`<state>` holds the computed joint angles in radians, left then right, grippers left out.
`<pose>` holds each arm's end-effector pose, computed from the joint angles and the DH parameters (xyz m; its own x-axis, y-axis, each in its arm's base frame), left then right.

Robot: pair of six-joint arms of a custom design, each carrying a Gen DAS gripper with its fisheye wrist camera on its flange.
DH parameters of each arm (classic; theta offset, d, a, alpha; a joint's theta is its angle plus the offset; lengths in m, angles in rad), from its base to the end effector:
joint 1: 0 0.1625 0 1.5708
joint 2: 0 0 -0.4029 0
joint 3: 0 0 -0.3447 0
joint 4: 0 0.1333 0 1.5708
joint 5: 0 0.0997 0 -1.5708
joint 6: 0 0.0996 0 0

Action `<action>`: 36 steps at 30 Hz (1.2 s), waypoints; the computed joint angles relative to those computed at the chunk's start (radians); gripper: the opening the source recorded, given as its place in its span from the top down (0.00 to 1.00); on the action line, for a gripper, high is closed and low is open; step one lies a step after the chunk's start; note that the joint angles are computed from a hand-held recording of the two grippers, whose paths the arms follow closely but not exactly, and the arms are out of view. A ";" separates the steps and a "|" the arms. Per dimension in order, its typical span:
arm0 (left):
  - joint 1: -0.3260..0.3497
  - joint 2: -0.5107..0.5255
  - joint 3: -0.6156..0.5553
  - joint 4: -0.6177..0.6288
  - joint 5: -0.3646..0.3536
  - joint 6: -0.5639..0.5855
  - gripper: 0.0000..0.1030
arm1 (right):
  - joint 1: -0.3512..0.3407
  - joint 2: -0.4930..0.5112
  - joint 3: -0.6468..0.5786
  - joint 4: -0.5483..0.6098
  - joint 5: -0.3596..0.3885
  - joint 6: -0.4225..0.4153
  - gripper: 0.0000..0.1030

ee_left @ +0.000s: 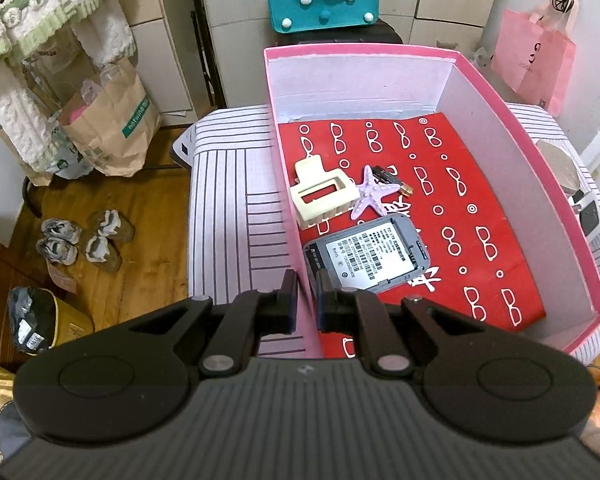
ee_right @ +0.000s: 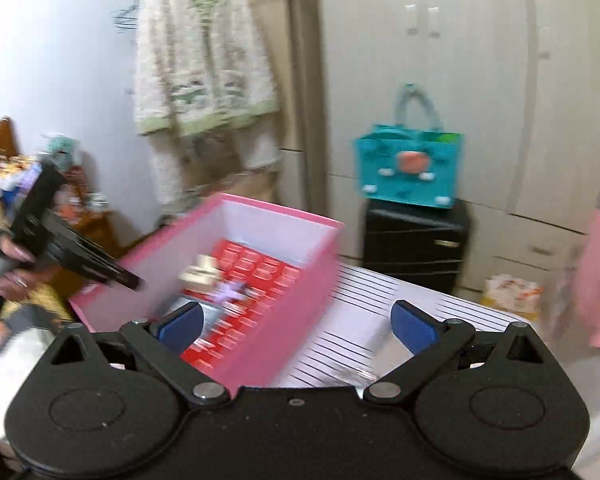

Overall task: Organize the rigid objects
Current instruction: 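Carry the grey device into the box and open the right gripper, then move the right gripper to the white wifi router and grasp it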

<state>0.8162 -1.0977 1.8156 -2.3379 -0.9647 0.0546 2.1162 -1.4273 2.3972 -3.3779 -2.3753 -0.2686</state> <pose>-0.2361 -0.5286 0.2175 -0.5797 0.5815 -0.5708 0.7169 0.6970 -0.0181 0.2448 -0.2849 0.3047 -0.7471 -0.0576 0.6622 -0.5659 0.5778 -0.5881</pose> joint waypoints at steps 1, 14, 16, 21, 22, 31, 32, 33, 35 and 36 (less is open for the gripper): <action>-0.004 -0.002 0.010 -0.015 0.008 0.014 0.92 | -0.006 -0.010 0.026 -0.028 -0.019 -0.002 0.01; -0.007 -0.006 0.024 -0.030 0.012 0.009 0.93 | -0.263 -0.184 0.231 0.019 -0.020 0.209 0.01; -0.007 -0.006 0.024 -0.031 0.008 0.009 0.93 | -0.316 -0.244 0.235 0.093 0.081 0.241 0.01; -0.005 -0.011 0.027 -0.036 0.002 0.003 0.93 | -0.378 -0.139 0.246 -0.061 0.113 0.207 0.01; -0.004 -0.011 0.025 -0.035 -0.001 0.002 0.93 | -0.373 -0.084 0.245 -0.134 0.084 0.176 0.01; 0.006 -0.010 0.013 -0.031 -0.020 0.022 0.92 | -0.333 0.159 0.218 -0.419 -0.007 -0.088 0.00; 0.007 -0.010 0.012 -0.030 -0.021 0.026 0.92 | -0.335 0.166 0.204 -0.402 -0.020 -0.086 0.00; 0.008 -0.010 0.011 -0.028 -0.022 0.028 0.92 | -0.333 0.177 0.196 -0.403 -0.040 -0.077 0.00; 0.011 -0.009 0.008 -0.027 -0.028 0.037 0.91 | -0.330 0.195 0.180 -0.402 -0.086 -0.051 0.00; 0.013 -0.009 0.006 -0.026 -0.032 0.038 0.91 | -0.336 0.193 0.173 -0.386 -0.092 -0.042 0.00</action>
<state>0.8295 -1.1068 1.8218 -2.3637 -0.9967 0.0923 1.7805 -1.2339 2.5702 -3.7640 -2.4670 -0.3104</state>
